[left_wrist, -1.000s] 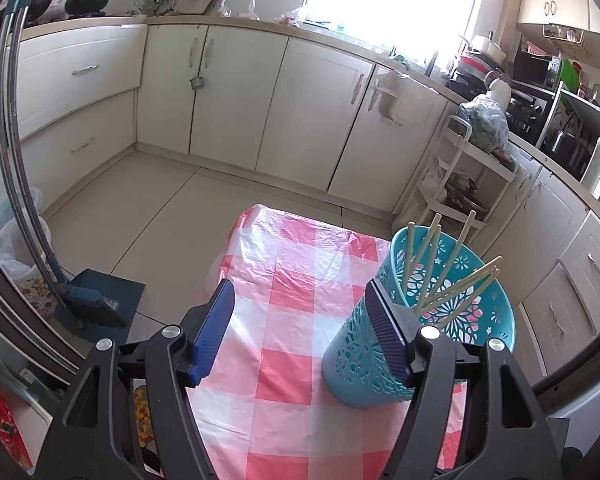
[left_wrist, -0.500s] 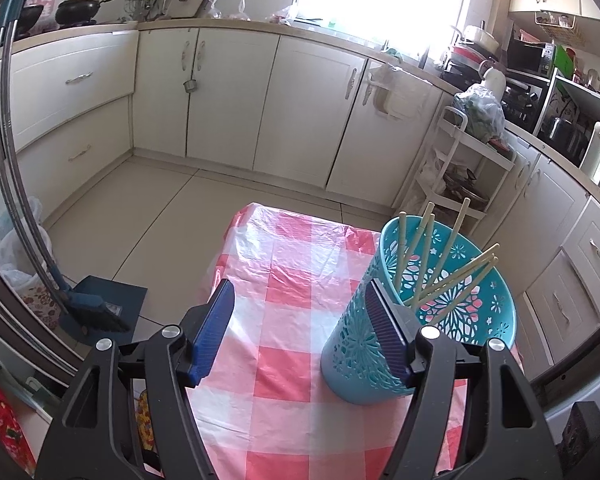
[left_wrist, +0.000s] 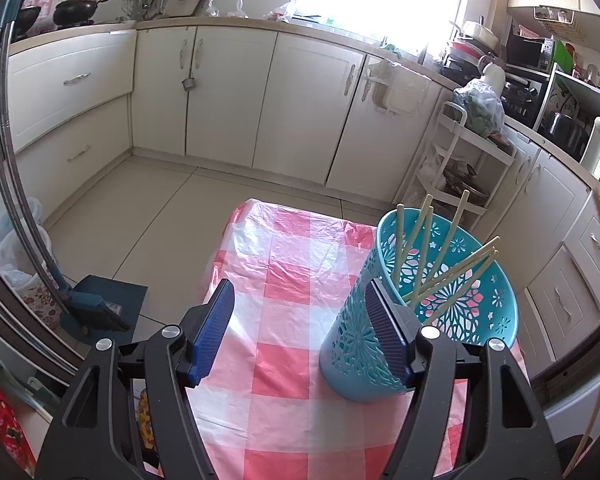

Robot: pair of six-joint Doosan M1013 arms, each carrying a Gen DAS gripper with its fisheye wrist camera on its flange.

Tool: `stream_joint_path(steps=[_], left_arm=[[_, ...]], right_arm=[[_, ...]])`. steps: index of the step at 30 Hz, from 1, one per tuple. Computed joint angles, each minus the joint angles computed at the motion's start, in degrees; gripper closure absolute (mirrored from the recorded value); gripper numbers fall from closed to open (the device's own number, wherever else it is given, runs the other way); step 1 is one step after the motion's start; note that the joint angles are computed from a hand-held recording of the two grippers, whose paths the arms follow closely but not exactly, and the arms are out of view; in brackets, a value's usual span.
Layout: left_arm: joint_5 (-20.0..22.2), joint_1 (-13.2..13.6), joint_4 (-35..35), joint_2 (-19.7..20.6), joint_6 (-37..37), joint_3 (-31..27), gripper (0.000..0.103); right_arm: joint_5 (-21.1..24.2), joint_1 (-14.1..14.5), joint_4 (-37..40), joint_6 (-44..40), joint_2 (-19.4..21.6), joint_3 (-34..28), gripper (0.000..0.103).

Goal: Organize utensils
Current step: 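Carry the stick with the right tool over the teal basket and lower it in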

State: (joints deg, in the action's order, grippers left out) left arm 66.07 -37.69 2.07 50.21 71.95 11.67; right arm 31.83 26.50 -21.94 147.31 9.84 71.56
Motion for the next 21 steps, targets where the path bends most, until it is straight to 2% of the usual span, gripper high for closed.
stream_joint_path(steps=[5, 10, 16, 19, 21], left_arm=[[0.5, 0.0, -0.6, 0.4, -0.2, -0.7, 0.038], [0.9, 0.2, -1.3, 0.7, -0.7, -1.4, 0.038], [2.9, 0.5, -2.5, 2.4, -1.3, -4.7, 0.037], [4.6, 0.5, -3.1, 3.7, -1.5, -7.5, 0.037], [6.8, 0.6, -3.3, 5.6, -1.6, -11.4, 0.037]], right_arm=[[0.0, -0.1, -15.0, 10.4, 3.4, -5.3, 0.098], [5.1, -0.1, -24.6, 17.5, 7.0, -9.4, 0.098], [10.9, -0.3, -27.4, 19.3, 9.6, -10.7, 0.098], [11.8, -0.6, -25.5, 18.0, 10.0, -10.5, 0.098], [11.9, -0.4, -25.4, 17.4, 9.9, -9.8, 0.098]])
